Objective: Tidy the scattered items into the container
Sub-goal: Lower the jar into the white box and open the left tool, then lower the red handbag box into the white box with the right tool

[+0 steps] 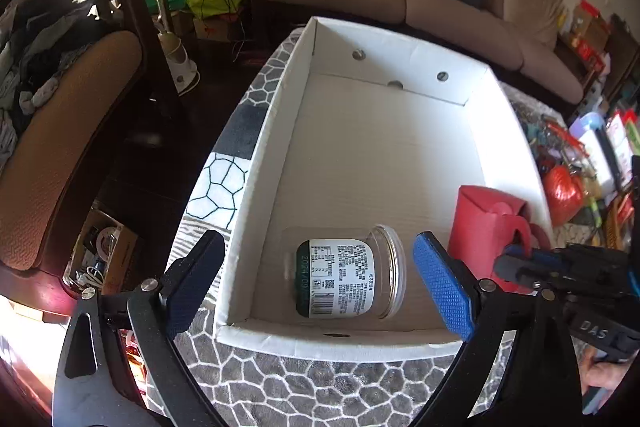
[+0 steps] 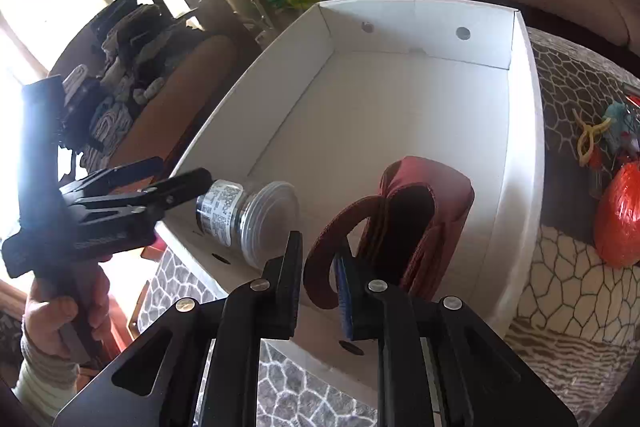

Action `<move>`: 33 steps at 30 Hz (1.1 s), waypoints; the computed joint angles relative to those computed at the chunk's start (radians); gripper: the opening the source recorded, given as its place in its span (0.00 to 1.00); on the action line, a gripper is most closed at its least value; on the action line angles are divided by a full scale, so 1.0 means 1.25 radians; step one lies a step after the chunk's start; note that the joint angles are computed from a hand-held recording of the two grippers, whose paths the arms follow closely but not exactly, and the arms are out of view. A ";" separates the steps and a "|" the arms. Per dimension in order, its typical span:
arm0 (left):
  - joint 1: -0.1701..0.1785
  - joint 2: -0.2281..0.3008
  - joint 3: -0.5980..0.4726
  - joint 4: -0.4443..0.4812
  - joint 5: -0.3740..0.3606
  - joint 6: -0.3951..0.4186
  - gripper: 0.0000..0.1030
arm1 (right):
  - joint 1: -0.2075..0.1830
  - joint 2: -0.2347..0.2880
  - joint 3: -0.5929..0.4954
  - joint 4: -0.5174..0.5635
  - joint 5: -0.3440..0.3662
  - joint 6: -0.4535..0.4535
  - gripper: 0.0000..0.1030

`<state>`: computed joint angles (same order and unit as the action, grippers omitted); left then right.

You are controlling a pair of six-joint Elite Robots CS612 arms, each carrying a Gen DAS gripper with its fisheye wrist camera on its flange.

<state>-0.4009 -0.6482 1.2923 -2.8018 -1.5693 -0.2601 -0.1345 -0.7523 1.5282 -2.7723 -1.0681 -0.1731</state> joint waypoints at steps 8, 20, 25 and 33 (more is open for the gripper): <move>0.028 -0.031 0.051 -0.026 -0.052 -0.034 0.95 | 0.066 0.005 -0.075 0.164 -0.128 -0.094 0.71; 0.007 -0.020 0.042 -0.006 -0.135 -0.043 0.95 | 0.013 -0.066 0.018 0.101 -0.065 -0.046 0.71; 0.001 -0.019 0.037 -0.001 -0.131 -0.048 0.95 | -0.014 -0.069 0.038 0.037 -0.060 0.008 0.71; -0.011 0.038 -0.085 0.099 -0.109 -0.035 0.95 | -0.034 -0.029 0.043 -0.095 0.008 0.125 0.71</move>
<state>-0.4150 -0.6012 1.1855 -2.6781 -1.7054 -0.3040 -0.1768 -0.7889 1.5818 -2.8907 -1.0582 -0.0167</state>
